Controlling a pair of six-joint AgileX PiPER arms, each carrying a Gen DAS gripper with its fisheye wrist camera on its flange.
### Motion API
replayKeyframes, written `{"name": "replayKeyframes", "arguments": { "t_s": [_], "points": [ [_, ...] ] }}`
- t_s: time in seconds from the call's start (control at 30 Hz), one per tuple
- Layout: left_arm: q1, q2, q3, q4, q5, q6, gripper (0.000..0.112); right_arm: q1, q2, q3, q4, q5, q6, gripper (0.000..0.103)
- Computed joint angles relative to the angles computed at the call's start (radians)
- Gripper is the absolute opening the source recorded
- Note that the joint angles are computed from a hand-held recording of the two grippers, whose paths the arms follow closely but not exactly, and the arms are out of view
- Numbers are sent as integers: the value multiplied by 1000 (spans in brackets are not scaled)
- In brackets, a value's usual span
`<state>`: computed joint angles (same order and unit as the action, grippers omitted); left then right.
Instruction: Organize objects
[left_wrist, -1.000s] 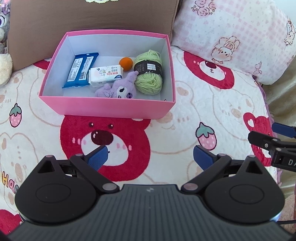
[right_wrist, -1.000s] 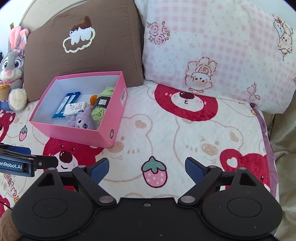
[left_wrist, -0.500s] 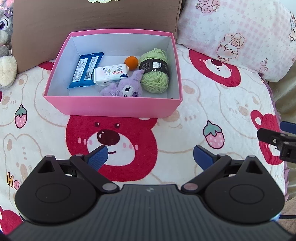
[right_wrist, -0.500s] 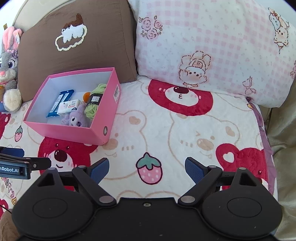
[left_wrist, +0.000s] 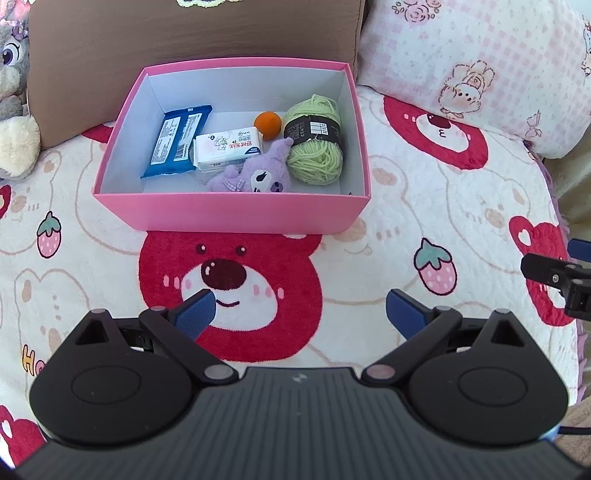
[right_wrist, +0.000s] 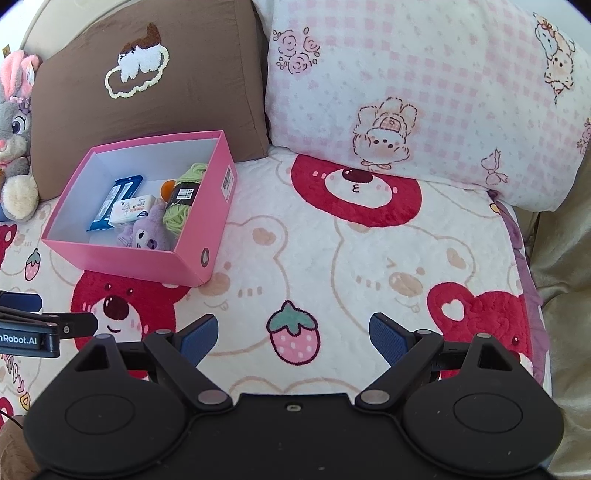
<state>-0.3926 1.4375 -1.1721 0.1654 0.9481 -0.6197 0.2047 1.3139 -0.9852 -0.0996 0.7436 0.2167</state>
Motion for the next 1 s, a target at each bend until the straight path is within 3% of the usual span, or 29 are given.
{"name": "replayKeyframes", "arguments": {
  "t_s": [1.0],
  "points": [
    [-23,5,-28,15,46,-7,100,2,-1,5,6,-1,-12,91]
  ]
}}
